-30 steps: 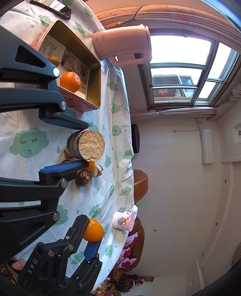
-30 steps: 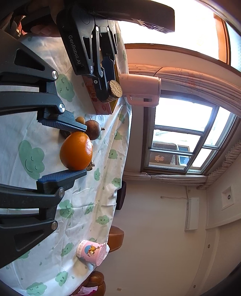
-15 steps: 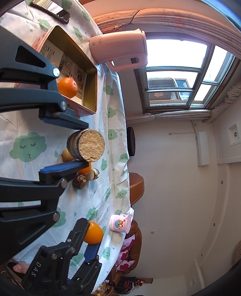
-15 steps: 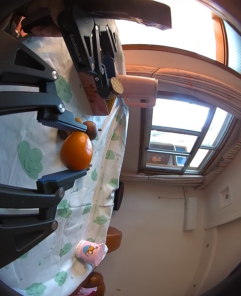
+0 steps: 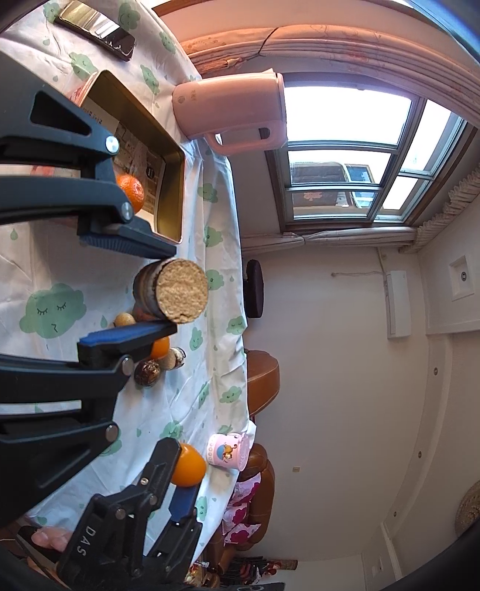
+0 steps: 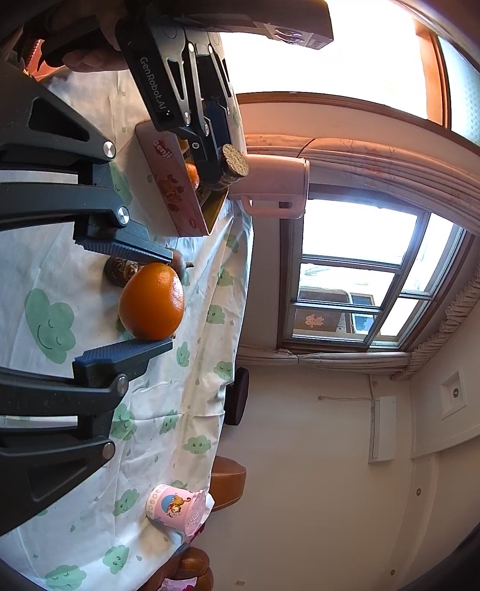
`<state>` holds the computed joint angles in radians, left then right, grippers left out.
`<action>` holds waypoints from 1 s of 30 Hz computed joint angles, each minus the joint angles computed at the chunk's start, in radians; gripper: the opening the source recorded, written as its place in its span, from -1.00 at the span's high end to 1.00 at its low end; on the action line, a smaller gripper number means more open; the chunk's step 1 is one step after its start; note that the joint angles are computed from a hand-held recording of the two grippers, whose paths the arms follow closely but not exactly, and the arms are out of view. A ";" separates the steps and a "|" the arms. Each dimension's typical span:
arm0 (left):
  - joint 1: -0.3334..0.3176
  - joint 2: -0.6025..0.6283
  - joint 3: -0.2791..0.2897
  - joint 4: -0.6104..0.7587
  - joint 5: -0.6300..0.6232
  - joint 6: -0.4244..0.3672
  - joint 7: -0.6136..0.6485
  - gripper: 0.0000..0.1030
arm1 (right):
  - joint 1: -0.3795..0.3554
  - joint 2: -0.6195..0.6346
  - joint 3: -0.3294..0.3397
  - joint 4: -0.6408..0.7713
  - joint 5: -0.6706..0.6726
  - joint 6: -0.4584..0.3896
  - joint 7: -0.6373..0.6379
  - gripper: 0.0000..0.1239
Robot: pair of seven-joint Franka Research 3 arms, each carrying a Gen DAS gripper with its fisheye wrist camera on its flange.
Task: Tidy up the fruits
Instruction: 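Carry the cake in the left tool while the right tool carries the orange toward the tin, then lower the cake into the tin and open the left tool while the right tool releases the orange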
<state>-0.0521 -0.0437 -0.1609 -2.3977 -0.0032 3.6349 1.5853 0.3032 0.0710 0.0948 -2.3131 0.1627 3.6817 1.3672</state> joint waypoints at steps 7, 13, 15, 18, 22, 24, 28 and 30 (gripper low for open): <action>0.031 -0.019 0.010 0.023 -0.023 -0.075 0.001 0.30 | -0.081 -0.001 0.014 0.094 -0.358 -0.108 0.317 0.32; 0.072 -0.005 0.024 0.071 -0.029 -0.159 0.003 0.30 | -0.324 0.066 0.200 0.287 -0.884 -0.231 0.797 0.32; 0.083 0.008 0.044 0.094 0.021 -0.187 -0.039 0.31 | -0.490 0.108 0.375 0.366 -1.053 -0.283 0.931 0.32; 0.099 0.025 0.071 0.119 0.097 -0.211 -0.109 0.30 | -0.661 0.180 0.602 0.438 -1.098 -0.367 0.909 0.32; 0.139 0.057 0.094 0.169 0.284 -0.255 -0.281 0.31 | -0.692 0.270 0.708 0.516 -1.041 -0.462 0.804 0.32; 0.137 0.071 0.102 0.188 0.274 -0.275 -0.270 0.31 | -0.652 0.304 0.694 0.560 -1.021 -0.499 0.770 0.32; 0.098 0.096 0.150 0.221 0.252 -0.317 -0.248 0.30 | -0.596 0.380 0.699 0.646 -0.966 -0.584 0.681 0.32; 0.190 0.105 0.060 0.235 0.252 -0.342 -0.246 0.30 | -0.582 0.418 0.717 0.678 -0.928 -0.623 0.627 0.32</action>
